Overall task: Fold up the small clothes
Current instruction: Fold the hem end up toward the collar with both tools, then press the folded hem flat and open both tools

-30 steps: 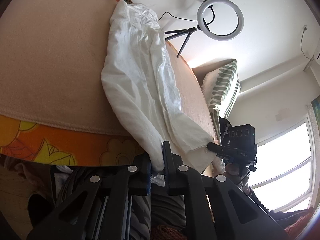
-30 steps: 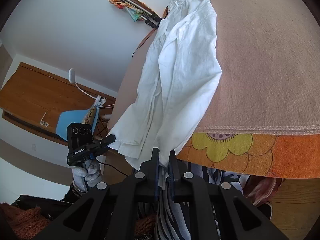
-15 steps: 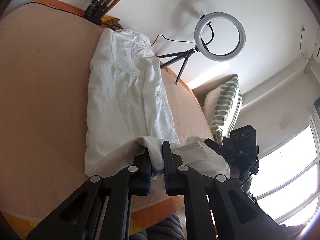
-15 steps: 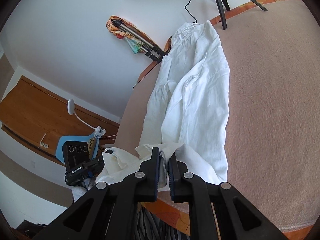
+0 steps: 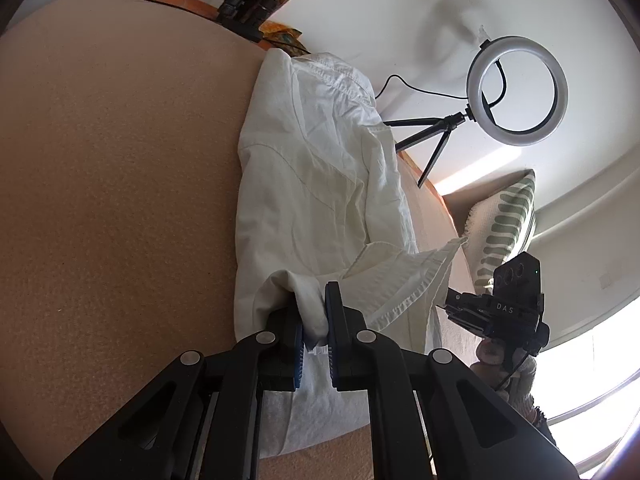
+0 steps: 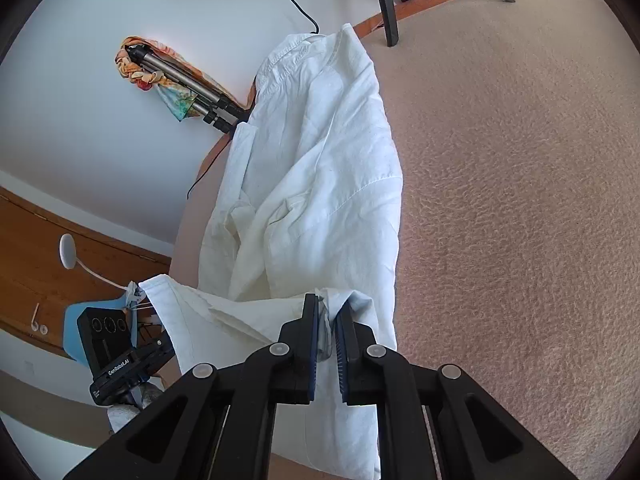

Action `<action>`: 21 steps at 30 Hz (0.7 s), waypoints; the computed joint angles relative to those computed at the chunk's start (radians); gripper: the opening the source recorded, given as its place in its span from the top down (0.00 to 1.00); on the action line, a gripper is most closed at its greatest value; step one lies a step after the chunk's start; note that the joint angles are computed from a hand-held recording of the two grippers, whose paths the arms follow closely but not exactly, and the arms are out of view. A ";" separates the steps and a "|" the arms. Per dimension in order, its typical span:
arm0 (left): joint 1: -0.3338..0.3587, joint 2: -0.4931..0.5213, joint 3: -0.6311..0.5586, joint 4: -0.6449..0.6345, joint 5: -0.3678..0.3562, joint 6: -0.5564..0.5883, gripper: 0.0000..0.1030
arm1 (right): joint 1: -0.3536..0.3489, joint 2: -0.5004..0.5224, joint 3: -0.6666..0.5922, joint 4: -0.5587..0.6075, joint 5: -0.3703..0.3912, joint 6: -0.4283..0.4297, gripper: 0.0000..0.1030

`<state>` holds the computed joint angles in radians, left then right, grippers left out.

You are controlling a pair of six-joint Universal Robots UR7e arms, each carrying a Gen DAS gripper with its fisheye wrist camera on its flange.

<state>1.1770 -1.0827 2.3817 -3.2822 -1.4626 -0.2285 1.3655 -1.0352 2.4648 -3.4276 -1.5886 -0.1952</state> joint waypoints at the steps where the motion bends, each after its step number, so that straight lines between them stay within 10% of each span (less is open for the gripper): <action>1: 0.000 -0.001 -0.002 0.006 -0.001 -0.004 0.91 | -0.002 -0.001 0.000 0.001 0.003 0.004 0.94; 4: -0.004 -0.021 -0.002 0.019 -0.015 0.000 0.63 | -0.001 -0.019 0.005 0.010 0.017 0.001 0.89; 8: -0.021 -0.072 0.045 -0.085 -0.013 0.042 0.52 | -0.013 -0.054 0.068 -0.109 0.041 -0.038 0.41; 18: -0.014 -0.087 0.072 0.048 0.035 0.100 0.55 | -0.019 -0.045 0.163 -0.189 -0.007 -0.186 0.56; 21: -0.025 -0.058 0.068 0.012 0.044 0.099 0.77 | -0.002 0.013 0.151 -0.213 -0.042 -0.197 0.70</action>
